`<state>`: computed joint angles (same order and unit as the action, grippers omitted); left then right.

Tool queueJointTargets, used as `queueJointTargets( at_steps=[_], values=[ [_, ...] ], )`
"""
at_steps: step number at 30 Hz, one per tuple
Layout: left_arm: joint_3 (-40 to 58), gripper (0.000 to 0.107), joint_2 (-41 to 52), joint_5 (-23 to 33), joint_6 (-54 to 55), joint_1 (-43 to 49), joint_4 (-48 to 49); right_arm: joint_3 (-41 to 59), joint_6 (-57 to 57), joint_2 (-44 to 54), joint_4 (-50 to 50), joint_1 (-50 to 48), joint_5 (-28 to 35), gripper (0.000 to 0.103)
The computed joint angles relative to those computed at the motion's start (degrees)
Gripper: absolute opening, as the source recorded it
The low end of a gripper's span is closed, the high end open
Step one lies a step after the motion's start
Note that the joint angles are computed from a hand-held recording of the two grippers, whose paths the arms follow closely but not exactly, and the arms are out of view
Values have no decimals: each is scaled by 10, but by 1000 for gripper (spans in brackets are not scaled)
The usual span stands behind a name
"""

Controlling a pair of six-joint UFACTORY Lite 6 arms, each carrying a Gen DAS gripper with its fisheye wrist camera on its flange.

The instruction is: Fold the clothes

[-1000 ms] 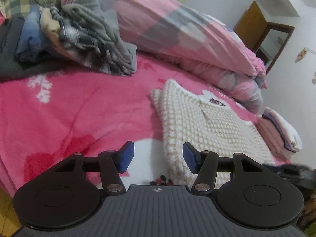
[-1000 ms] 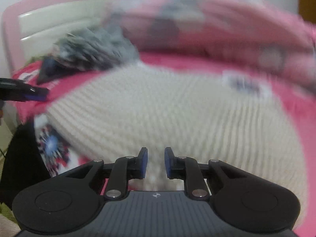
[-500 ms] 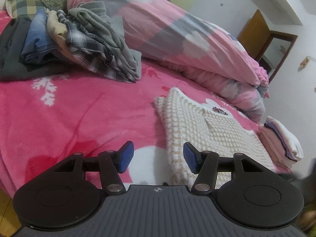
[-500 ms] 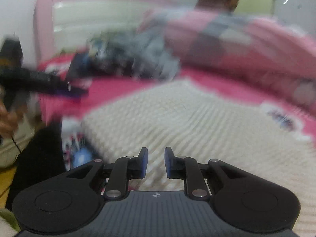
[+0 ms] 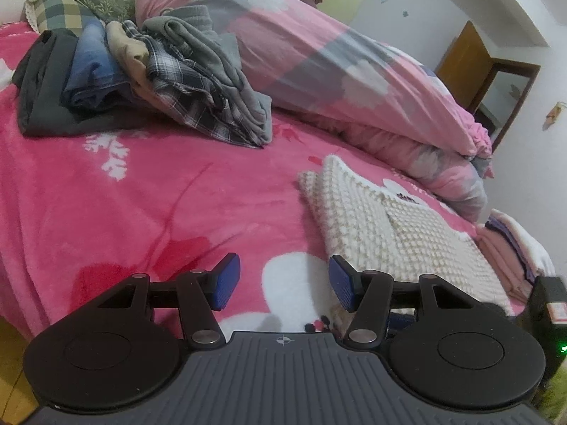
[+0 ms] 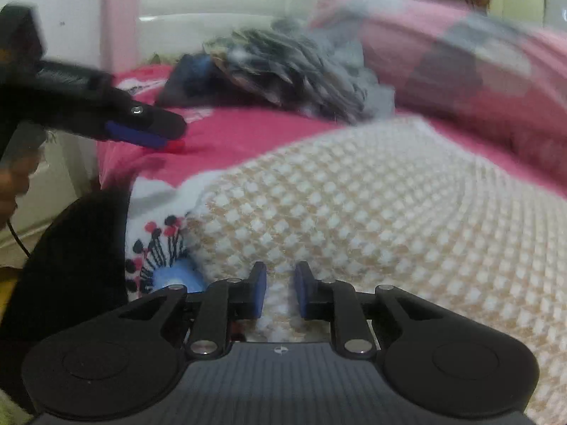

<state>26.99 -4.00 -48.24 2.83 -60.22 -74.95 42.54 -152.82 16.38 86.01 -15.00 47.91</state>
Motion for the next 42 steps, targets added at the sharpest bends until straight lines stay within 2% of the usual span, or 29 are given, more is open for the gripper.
queueJointTargets(
  at_steps=[2,5,6,8,9,12,14,16,19,23,25,27,29,31,33,35,36,39,41,42],
  values=[
    [-6,56,2,2,-22,6,22,5,63,-38,-30,14,-16,19],
    [-8,56,6,3,-49,14,55,38,140,-49,-77,-2,55,19],
    [-9,56,7,3,-56,17,70,36,137,-49,-70,0,59,19],
    [-8,56,11,0,-74,26,107,40,126,0,-49,30,25,19],
    [-7,56,14,-1,-83,31,126,53,122,28,-55,26,29,20],
    [4,56,35,2,-114,51,181,124,240,54,-133,25,51,18],
    [11,56,53,2,-138,63,221,210,341,72,-183,16,95,18],
    [24,56,70,12,-143,71,249,289,413,87,-173,24,103,19],
    [54,56,95,36,-91,66,232,441,541,169,-154,79,55,19],
    [91,56,127,70,-29,57,185,681,773,373,-207,171,-9,20],
    [88,56,123,71,-31,52,174,801,874,486,-232,183,27,17],
    [80,56,107,68,-26,49,163,882,930,535,-244,170,83,17],
    [78,56,91,62,-9,49,150,870,938,511,-236,149,116,19],
    [81,56,78,60,5,54,144,796,878,447,-204,104,158,19],
    [105,56,78,66,9,68,167,685,795,362,-158,43,172,19],
    [155,56,102,85,1,92,211,604,727,294,-137,-22,157,19],
    [185,57,120,95,-9,105,234,569,689,264,-120,-54,147,19],
    [318,58,216,160,-34,156,299,500,570,209,-83,-123,47,19],
    [430,58,292,216,2,182,285,514,528,230,-62,-144,-13,19],
    [486,58,335,240,56,192,245,534,516,252,-59,-150,-43,19]
  ],
)
